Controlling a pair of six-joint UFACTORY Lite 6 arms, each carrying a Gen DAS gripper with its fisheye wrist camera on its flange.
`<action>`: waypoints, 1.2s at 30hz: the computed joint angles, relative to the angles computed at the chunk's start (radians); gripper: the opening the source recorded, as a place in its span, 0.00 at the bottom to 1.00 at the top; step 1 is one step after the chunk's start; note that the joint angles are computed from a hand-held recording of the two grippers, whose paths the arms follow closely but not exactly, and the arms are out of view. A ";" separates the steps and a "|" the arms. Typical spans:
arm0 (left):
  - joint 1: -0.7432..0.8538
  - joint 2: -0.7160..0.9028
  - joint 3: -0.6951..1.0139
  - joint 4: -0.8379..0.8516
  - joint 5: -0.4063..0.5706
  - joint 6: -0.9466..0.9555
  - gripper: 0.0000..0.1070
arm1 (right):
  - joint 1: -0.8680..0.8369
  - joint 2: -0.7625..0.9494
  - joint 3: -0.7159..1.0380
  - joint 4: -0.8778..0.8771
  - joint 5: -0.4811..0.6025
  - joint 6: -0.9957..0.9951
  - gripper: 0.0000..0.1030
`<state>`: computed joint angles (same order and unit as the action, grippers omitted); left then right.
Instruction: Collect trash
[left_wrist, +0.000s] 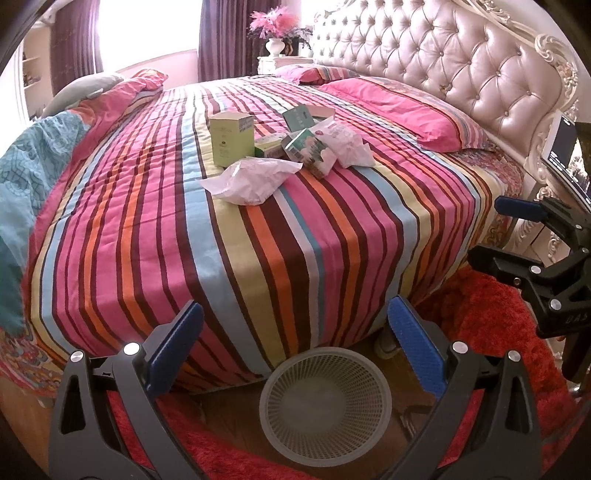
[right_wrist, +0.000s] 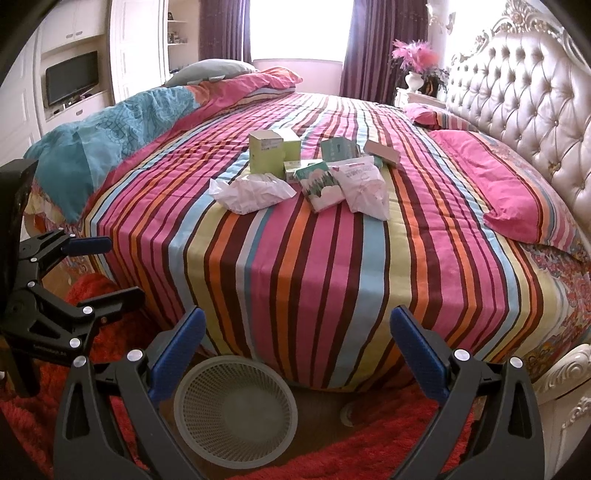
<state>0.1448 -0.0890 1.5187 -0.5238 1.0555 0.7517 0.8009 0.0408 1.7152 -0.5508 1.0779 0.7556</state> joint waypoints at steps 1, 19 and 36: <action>0.001 0.001 0.001 0.002 0.000 0.002 0.91 | 0.000 0.001 0.001 0.000 0.001 0.000 0.93; 0.004 -0.013 -0.024 0.004 -0.005 0.004 0.91 | -0.006 -0.015 -0.025 0.016 -0.003 0.001 0.93; -0.004 -0.013 -0.080 0.007 -0.047 0.023 0.91 | -0.031 -0.012 -0.049 0.026 -0.031 0.017 0.93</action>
